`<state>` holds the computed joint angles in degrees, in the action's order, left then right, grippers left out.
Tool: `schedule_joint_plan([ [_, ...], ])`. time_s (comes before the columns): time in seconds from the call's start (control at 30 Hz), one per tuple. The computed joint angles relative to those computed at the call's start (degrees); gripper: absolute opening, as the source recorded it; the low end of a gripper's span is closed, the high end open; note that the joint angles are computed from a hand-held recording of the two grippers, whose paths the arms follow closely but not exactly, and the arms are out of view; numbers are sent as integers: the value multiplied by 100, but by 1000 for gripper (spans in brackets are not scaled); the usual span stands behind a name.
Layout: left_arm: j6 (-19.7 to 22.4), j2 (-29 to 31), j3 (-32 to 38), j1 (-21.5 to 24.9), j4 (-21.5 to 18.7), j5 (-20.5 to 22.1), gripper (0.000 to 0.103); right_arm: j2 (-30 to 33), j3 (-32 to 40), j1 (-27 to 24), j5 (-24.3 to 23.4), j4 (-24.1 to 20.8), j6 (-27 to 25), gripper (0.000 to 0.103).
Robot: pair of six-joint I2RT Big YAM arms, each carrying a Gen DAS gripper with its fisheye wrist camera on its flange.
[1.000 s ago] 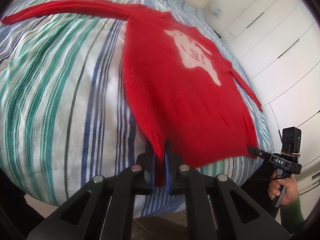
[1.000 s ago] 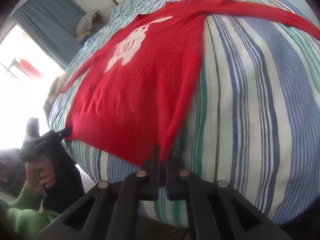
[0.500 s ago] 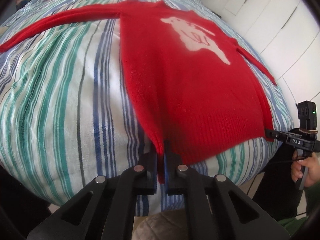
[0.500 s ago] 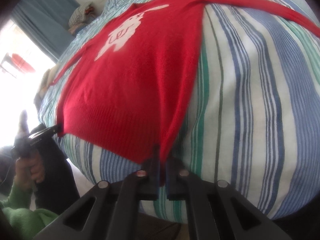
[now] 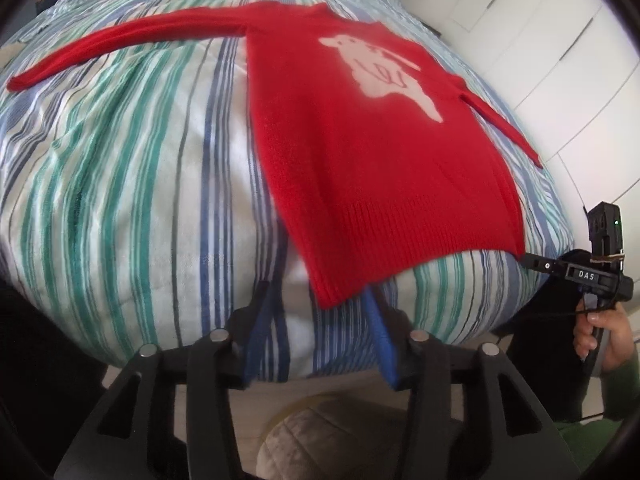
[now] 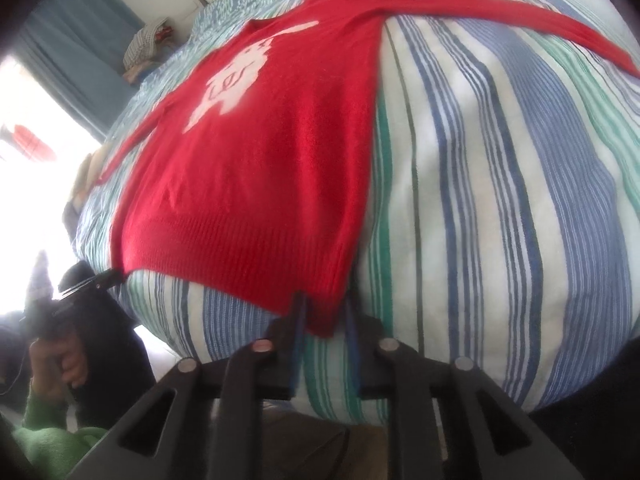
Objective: Fold small clothes
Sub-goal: 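Open both grippers and release the hem onto the bed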
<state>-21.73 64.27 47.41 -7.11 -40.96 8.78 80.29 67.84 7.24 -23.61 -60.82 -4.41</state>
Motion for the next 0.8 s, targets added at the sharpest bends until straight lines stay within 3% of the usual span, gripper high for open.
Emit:
schedule_joint_plan([
  [0.1, 120, -364, 31, -82, -246, -674, 71, -151, 15, -130, 206, -295, 73, 43],
  [0.17, 160, -523, 99, -57, -177, -907, 73, -351, 17, -178, 577, -238, 50, 43],
  [0.27, 215, -502, 211, 6, 438, -801, 84, -593, 107, -150, 914, 137, 41, 43],
  [0.4, 352, 99, 476, -206, 1281, -767, 86, -416, 454, 110, 608, 615, 106, 46],
  [0.5, 228, 622, 577, -303, 1548, -507, 86, -157, 538, 440, 366, 1151, 94, 52],
  [0.53, 202, 811, 617, -313, 1397, -427, 86, -18, 568, 542, 327, 1195, 76, 54],
  [0.6, 159, 1110, 670, -412, 708, -519, 83, 299, 644, 715, 474, 892, -71, 54],
  [0.67, 392, 774, 299, -612, 855, -862, 85, 449, 494, 792, 753, 587, -198, 54],
  [0.73, 567, 588, 262, -780, 502, -1106, 86, 80, -2, 732, 704, 1041, -228, 54],
  [0.8, 567, 398, 225, -819, 341, -1164, 86, -37, -92, 662, 709, 903, -269, 54],
])
